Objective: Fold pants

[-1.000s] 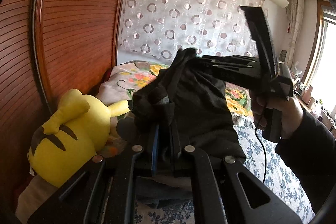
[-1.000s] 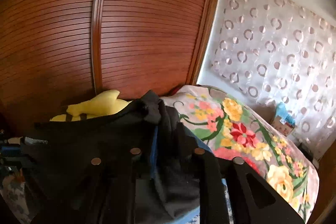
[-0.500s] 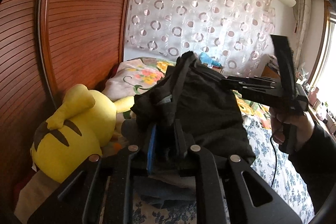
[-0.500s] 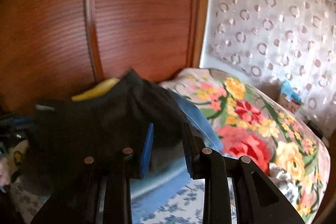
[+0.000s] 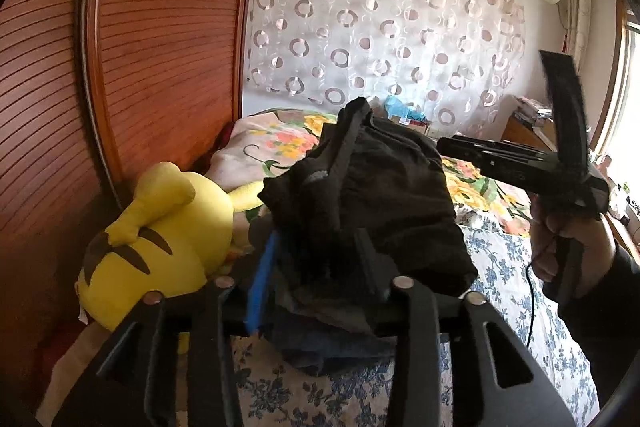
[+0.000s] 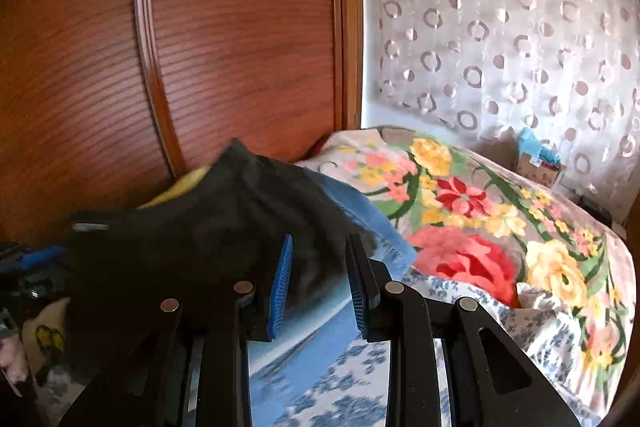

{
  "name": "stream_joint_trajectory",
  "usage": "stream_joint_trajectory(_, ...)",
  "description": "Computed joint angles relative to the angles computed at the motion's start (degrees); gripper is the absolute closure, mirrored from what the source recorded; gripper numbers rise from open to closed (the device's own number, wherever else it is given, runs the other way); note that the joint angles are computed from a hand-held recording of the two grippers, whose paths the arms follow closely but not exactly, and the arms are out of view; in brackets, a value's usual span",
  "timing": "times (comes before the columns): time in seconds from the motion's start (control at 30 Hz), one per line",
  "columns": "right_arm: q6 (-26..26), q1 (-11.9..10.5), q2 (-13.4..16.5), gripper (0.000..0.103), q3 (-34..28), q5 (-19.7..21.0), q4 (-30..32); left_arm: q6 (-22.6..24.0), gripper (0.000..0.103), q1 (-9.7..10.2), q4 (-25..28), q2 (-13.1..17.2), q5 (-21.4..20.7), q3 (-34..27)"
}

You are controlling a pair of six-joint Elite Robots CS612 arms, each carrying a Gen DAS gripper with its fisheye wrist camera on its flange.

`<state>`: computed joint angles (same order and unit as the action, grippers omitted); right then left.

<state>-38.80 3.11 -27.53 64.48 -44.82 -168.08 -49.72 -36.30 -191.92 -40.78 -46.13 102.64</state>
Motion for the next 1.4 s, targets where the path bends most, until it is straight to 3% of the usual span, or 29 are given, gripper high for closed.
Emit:
stream_joint_trajectory(0.13, -1.21, -0.32, -2.31, 0.075, 4.80, 1.62, -1.58, -0.14, 0.058, -0.72, 0.32, -0.70, 0.90, 1.09)
stream_joint_trajectory(0.2, -1.73, -0.45, -3.21, 0.075, 6.71, 1.96, -2.39, -0.44, 0.052, -1.08, 1.06, -1.13, 1.88, 1.67)
stream_joint_trajectory(0.37, -1.89, -1.22, -4.36, 0.075, 9.48, 2.42, -3.09, -1.31, 0.021, -1.78, -0.85, -1.93, 2.94, 3.62)
stream_joint_trajectory(0.57, -1.58, -2.24, -6.30, 0.075, 13.28, 2.69, -4.21, -1.11, 0.009, -3.31, 3.20, -3.40, 6.16, 4.75)
stream_joint_trajectory(0.67, -0.87, -2.80, -7.37, 0.075, 15.46, 2.97, -5.42, -0.20, 0.002, -4.09, 2.60, -3.81, 6.77, 5.32)
stream_joint_trajectory(0.73, -0.59, -3.21, -8.37, 0.073, 17.32, 2.78, -6.42, 0.74, 0.002, -4.81, 1.87, -4.04, 7.43, 5.67)
stream_joint_trajectory(0.83, 0.13, -4.13, -10.02, 0.061, 20.63, 3.19, -8.92, 1.78, 0.001, -5.73, 0.53, -4.29, 7.96, 6.12)
stream_joint_trajectory(1.03, 1.78, -6.24, -13.10, 0.048, 27.12, 4.47, -14.72, 3.54, 0.001, -7.48, -1.86, -4.58, 9.13, 6.89)
stream_joint_trajectory(1.1, 2.60, -6.89, -13.90, 0.047, 28.88, 4.45, -15.94, 4.53, 0.001, -8.05, -3.47, -4.55, 9.33, 7.16)
stream_joint_trajectory(1.23, 3.83, -8.25, -15.48, 0.047, 32.72, 3.82, -19.25, 3.53, 0.001, -9.29, -1.15, -4.86, 11.44, 7.02)
stream_joint_trajectory(1.4, 5.05, -9.96, -16.92, 0.047, 36.91, 3.32, -22.48, 5.19, 0.001, -9.95, -4.24, -4.56, 9.10, 7.12)
